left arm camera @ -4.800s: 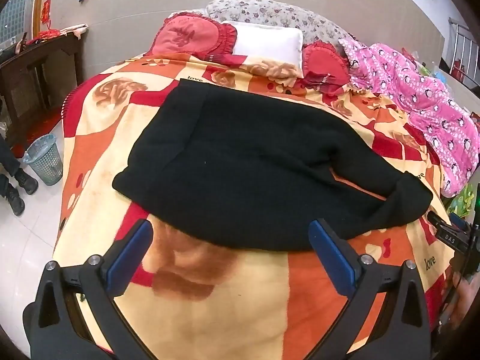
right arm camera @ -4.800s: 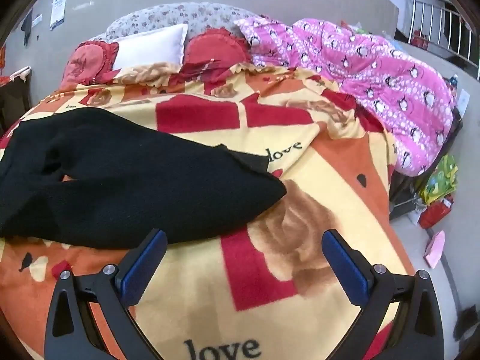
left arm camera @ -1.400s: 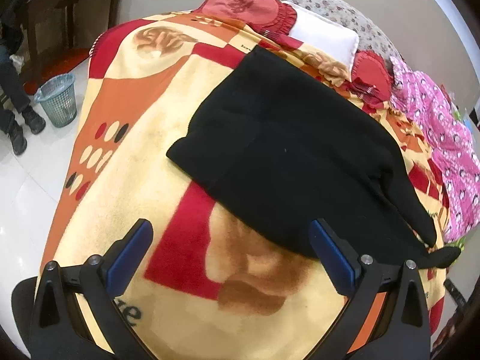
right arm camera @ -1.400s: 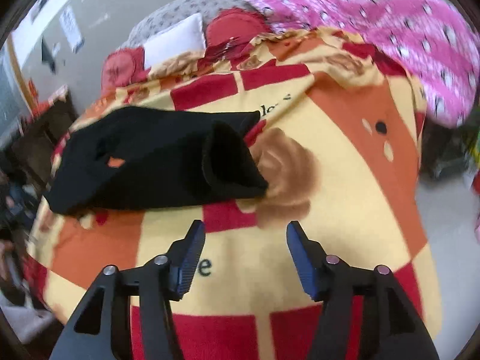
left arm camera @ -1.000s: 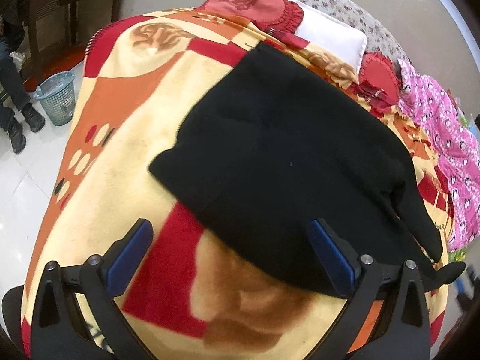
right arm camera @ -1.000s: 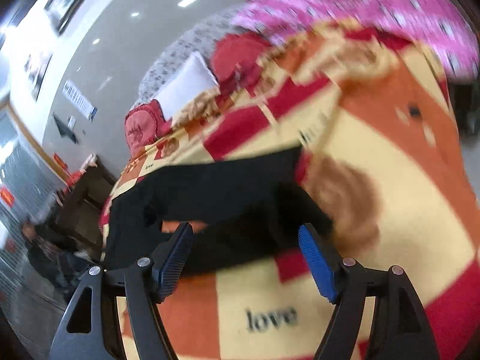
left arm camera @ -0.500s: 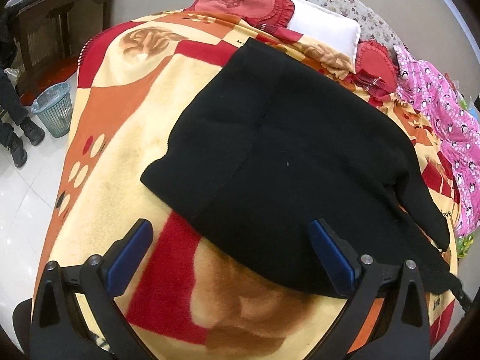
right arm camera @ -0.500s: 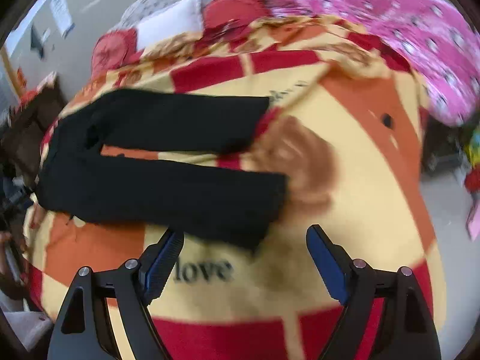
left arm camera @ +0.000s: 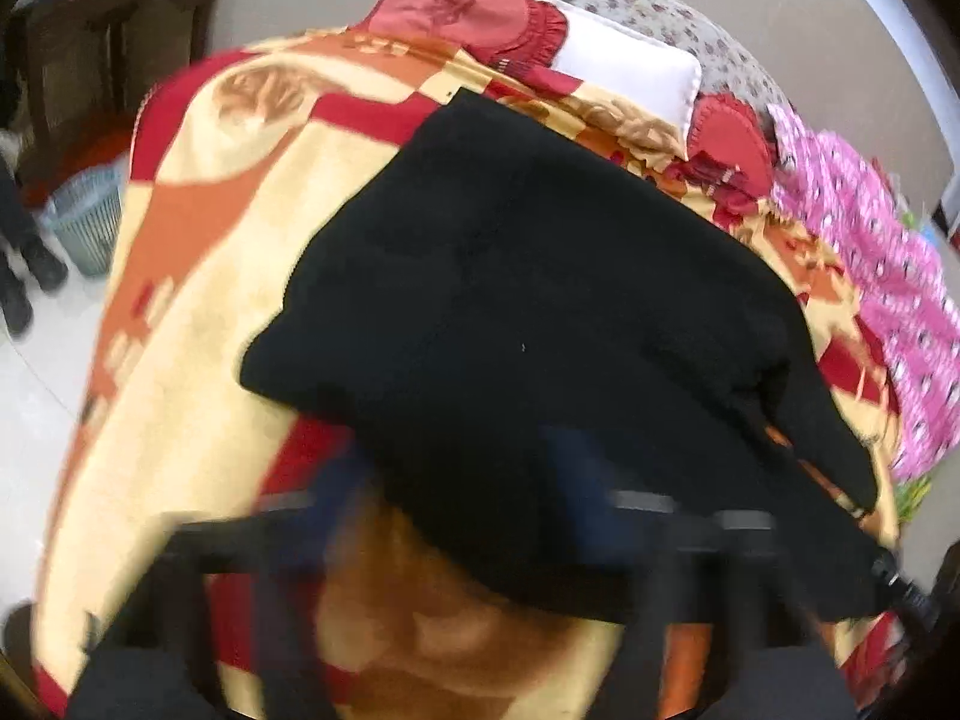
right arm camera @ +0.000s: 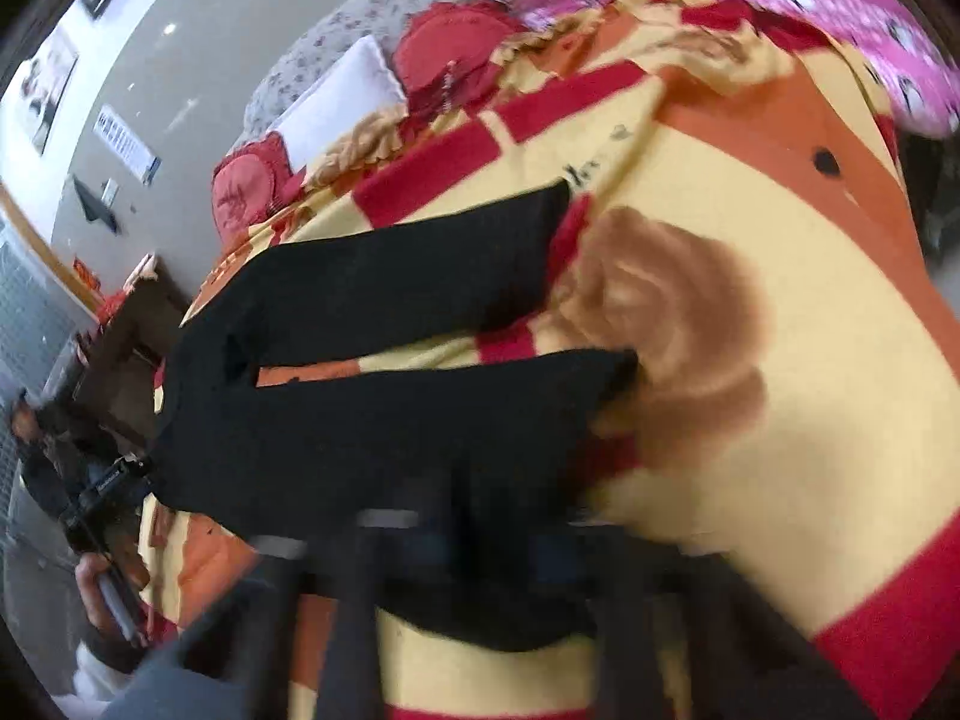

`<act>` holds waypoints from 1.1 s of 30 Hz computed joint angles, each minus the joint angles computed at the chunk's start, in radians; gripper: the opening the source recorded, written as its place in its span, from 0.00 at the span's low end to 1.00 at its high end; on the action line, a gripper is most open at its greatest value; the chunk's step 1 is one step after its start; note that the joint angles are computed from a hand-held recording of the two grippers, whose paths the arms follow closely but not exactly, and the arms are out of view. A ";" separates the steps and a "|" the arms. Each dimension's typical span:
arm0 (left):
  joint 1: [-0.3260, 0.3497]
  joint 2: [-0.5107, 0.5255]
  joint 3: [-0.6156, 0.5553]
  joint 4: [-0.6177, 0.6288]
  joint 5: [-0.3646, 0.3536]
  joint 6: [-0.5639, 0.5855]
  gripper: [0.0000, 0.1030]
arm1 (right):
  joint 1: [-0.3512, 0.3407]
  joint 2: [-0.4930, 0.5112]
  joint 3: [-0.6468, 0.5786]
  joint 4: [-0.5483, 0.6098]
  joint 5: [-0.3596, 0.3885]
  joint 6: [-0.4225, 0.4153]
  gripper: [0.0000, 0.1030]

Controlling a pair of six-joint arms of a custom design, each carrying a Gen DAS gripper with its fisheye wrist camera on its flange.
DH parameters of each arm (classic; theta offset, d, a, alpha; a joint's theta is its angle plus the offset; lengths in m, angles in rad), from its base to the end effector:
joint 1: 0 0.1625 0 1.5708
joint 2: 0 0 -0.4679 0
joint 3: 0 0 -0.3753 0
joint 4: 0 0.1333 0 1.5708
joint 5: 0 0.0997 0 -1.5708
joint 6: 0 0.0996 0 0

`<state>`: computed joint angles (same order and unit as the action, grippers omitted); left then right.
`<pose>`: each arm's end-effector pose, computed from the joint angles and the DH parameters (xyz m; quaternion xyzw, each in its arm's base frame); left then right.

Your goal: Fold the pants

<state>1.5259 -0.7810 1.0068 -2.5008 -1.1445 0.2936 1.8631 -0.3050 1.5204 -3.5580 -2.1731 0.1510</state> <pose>0.1369 -0.8398 0.4033 0.0826 0.9166 -0.3098 0.2388 0.2769 -0.6535 -0.0381 -0.0489 -0.8904 0.4111 0.1891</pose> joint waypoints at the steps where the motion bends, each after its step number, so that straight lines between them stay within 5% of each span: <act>1: 0.002 0.000 -0.013 0.036 -0.014 -0.005 0.11 | 0.001 0.001 0.000 -0.010 0.004 -0.017 0.12; 10: 0.004 -0.155 0.117 0.112 -0.185 0.003 0.08 | 0.069 -0.042 0.074 -0.200 -0.082 -0.168 0.11; 15: 0.006 -0.209 0.193 0.126 -0.146 0.040 0.08 | 0.071 -0.078 0.142 -0.246 -0.093 -0.141 0.11; 17: 0.019 -0.196 0.189 0.136 -0.121 0.028 0.09 | 0.051 -0.081 0.150 -0.178 -0.099 -0.094 0.12; 20: 0.030 -0.182 0.207 0.118 -0.078 0.024 0.19 | 0.029 -0.061 0.101 0.003 -0.178 -0.033 0.18; 22: 0.027 -0.188 0.231 0.077 -0.054 0.025 0.43 | 0.022 -0.052 0.072 0.089 -0.244 -0.009 0.26; 24: 0.023 -0.198 0.229 0.071 -0.044 0.015 0.55 | 0.020 -0.057 0.061 0.097 -0.256 0.005 0.36; 29: 0.017 -0.196 0.174 0.011 -0.039 0.009 0.75 | 0.062 -0.017 -0.059 0.058 -0.236 -0.200 0.70; 33: 0.007 -0.140 0.070 0.033 -0.049 0.044 0.81 | 0.075 0.062 -0.259 0.175 -0.157 -0.359 0.72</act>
<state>1.5327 -0.9205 1.0768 -2.4676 -1.1939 0.3372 1.9376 -0.2431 1.2613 -3.3831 -2.3299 -0.2080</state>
